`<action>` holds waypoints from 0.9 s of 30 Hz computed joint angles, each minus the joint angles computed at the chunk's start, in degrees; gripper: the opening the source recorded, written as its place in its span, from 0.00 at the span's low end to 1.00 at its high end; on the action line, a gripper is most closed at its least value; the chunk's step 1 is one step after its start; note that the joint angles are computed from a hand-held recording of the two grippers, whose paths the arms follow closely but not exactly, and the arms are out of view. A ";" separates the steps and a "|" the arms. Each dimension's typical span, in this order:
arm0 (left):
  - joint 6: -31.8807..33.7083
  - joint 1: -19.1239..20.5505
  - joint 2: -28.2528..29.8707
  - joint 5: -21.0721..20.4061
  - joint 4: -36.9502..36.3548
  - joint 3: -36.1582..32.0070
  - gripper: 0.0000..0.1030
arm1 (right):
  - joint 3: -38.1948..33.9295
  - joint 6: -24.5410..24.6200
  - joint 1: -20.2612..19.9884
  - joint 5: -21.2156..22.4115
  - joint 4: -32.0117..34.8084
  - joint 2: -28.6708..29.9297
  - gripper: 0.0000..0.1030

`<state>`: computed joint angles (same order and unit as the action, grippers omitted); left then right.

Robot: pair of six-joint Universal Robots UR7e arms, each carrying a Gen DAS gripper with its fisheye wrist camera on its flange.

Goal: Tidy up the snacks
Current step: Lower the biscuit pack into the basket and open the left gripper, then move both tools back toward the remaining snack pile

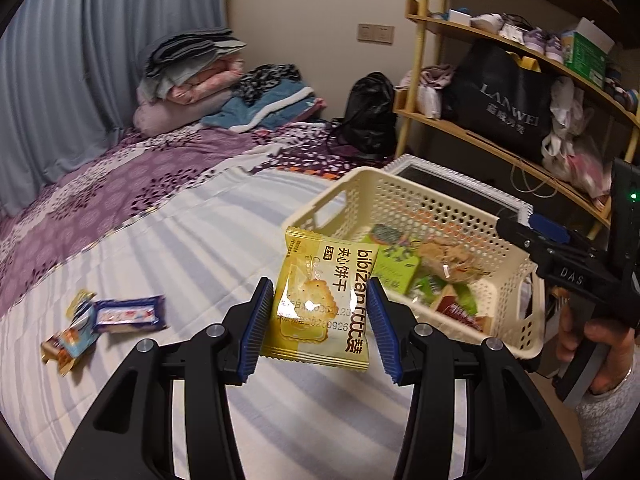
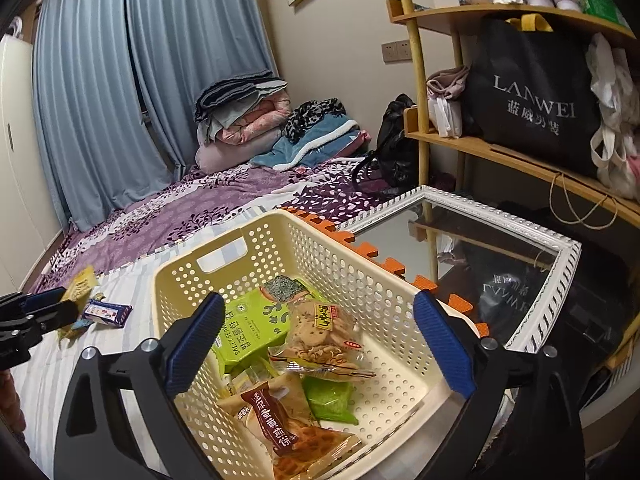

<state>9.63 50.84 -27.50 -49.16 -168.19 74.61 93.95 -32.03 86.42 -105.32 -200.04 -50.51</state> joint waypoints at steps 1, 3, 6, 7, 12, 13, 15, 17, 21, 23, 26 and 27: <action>0.21 -0.04 0.98 -0.75 1.01 -1.56 0.48 | 0.00 0.65 -0.27 0.14 0.05 -0.15 0.94; 0.56 -0.03 2.34 -1.78 2.32 -3.73 0.48 | 0.06 1.44 -0.65 0.20 0.01 -0.36 0.95; 0.94 -0.08 4.54 -3.28 4.24 -7.19 0.48 | 0.02 2.10 -1.05 0.17 0.18 -0.52 0.95; 0.86 -0.03 5.40 -3.89 5.20 -8.66 0.48 | 0.06 2.31 -1.21 0.24 0.22 -0.58 0.95; -0.40 0.32 8.60 -6.44 8.87 -14.06 0.48 | 0.14 3.08 -1.72 0.40 0.05 -0.49 0.95; -0.68 0.37 9.11 -6.85 9.58 -14.94 0.48 | 0.12 3.30 -1.85 0.42 0.21 -0.52 0.95; -0.83 0.63 10.20 -8.16 10.56 -16.79 0.55 | 0.16 3.63 -1.96 0.44 0.27 -0.55 0.95; -0.61 0.64 11.34 -7.67 10.30 -18.27 0.83 | 0.16 3.68 -1.99 0.39 0.23 -0.55 0.95; -1.06 0.91 11.11 -6.67 9.57 -17.75 0.90 | 0.22 3.71 -1.92 0.17 -0.06 -0.63 0.95; -1.62 1.08 10.69 -5.41 9.65 -17.24 0.90 | 0.14 3.95 -1.81 0.10 -0.07 -0.59 0.95; -2.77 1.40 9.75 -4.00 9.46 -16.14 0.90 | -0.10 3.89 -1.48 -0.06 -0.01 -0.38 0.95; -3.13 1.51 9.40 -3.69 9.30 -15.76 0.90 | -0.15 3.74 -1.28 -0.04 0.09 -0.30 0.95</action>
